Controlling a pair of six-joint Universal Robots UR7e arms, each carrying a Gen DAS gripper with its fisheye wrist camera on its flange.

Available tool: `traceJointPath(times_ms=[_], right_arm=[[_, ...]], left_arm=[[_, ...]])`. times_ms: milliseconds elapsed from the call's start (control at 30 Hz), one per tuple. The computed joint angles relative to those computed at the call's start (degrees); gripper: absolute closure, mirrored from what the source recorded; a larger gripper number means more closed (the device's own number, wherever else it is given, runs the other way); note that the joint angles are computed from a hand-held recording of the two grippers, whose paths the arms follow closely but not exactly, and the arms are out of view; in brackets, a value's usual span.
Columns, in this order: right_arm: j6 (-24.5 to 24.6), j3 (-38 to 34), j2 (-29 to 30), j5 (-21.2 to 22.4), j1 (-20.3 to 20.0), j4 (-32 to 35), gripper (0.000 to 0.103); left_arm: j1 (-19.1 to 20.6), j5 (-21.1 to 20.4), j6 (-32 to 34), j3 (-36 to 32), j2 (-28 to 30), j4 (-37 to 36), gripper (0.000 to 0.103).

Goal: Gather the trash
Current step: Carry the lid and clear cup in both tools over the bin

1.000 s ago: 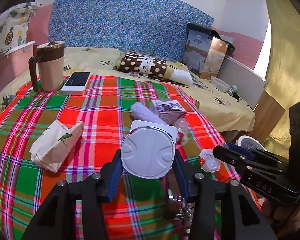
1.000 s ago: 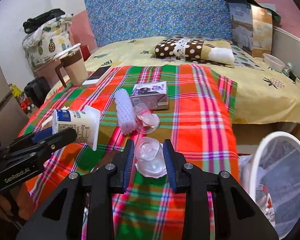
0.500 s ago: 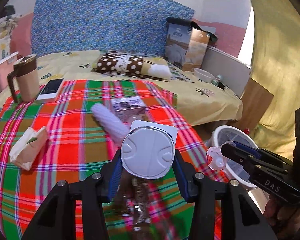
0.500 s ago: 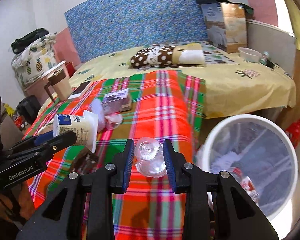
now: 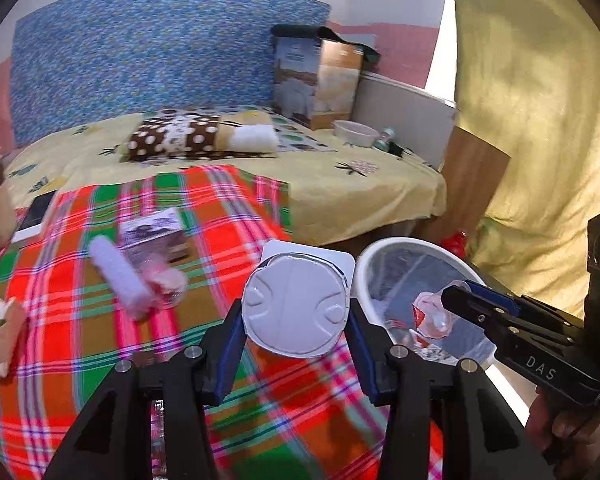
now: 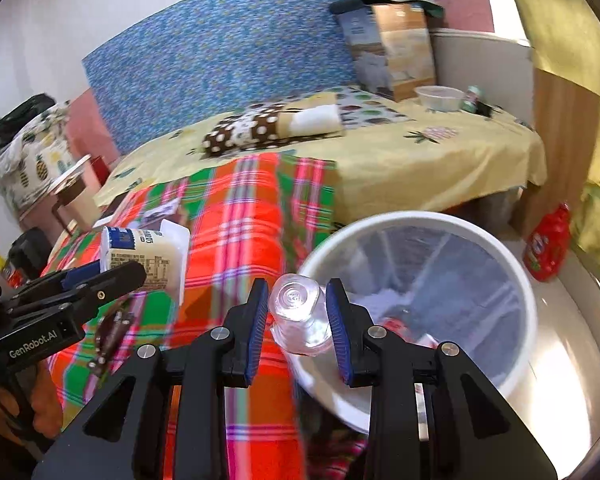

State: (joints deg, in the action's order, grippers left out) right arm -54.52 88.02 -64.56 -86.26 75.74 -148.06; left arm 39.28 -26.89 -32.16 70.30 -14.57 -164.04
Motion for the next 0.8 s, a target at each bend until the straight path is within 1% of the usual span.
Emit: traceJointPath(times_ms=[400, 500, 633, 800], right_arm=[[3.0, -3.1, 0.9, -1.8, -2.4, 0.4, 0.071], [3.5, -4.1, 1.3, -2.2, -2.7, 1.0, 0.071], [3.7, -5.5, 2.0, -2.6, -3.2, 2.1, 0.071], [3.8, -6.8, 2.8, -3.7, -3.4, 3.4, 0.070]], left_arm=[[1.8, -7.3, 8.2, -17.5, 9.6, 5.8, 0.055], [2.2, -8.9, 9.3, -21.3, 11.7, 7.7, 0.055], [2.9, -9.9, 9.7, -26.2, 14.2, 11.0, 0.055], [3.7, -10.7, 9.2, -29.7, 16.0, 14.4, 0.054]])
